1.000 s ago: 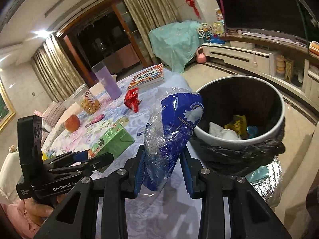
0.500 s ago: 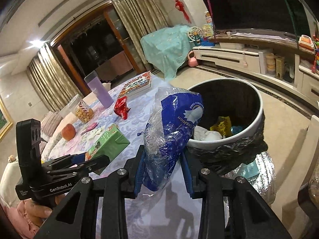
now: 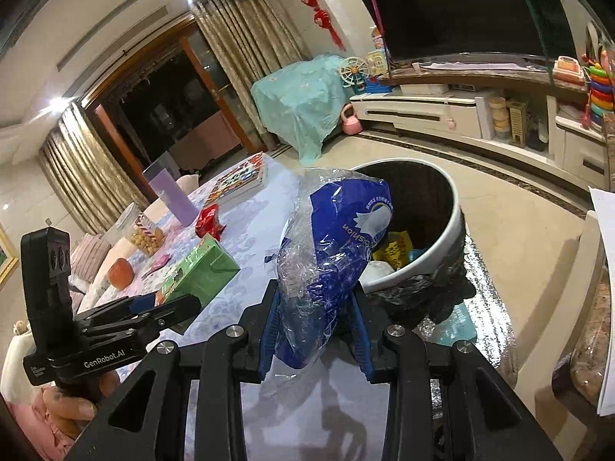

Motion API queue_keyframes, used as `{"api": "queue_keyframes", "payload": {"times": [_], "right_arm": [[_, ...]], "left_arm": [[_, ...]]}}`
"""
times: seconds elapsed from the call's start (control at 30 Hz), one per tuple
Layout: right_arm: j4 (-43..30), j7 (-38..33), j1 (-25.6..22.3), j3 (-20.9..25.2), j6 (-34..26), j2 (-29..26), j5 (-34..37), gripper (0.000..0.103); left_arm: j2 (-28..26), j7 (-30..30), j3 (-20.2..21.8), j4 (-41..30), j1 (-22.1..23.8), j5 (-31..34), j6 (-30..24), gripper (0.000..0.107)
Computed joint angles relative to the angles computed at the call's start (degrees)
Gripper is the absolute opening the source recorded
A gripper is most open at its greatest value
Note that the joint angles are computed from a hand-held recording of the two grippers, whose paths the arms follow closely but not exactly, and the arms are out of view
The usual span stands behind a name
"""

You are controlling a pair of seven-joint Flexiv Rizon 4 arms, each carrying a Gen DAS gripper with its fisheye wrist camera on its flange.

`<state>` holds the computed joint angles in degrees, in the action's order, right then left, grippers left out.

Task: Collect trash
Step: 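Carry the green carton and blue plastic bag in both grippers toward the trash bin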

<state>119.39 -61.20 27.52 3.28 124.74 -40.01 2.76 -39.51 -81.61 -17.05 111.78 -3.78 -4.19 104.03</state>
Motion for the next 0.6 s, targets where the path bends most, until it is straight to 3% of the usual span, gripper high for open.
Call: {"api": "queue_keyframes", "payload": {"times": [0.6], "right_arm": [[-2.6, 0.7, -2.0, -0.4, -3.1, -0.6, -2.2, 0.035]], "left_arm": [[-2.3, 2.7, 1.8, -6.6, -3.4, -2.3, -3.5, 0.053]]}}
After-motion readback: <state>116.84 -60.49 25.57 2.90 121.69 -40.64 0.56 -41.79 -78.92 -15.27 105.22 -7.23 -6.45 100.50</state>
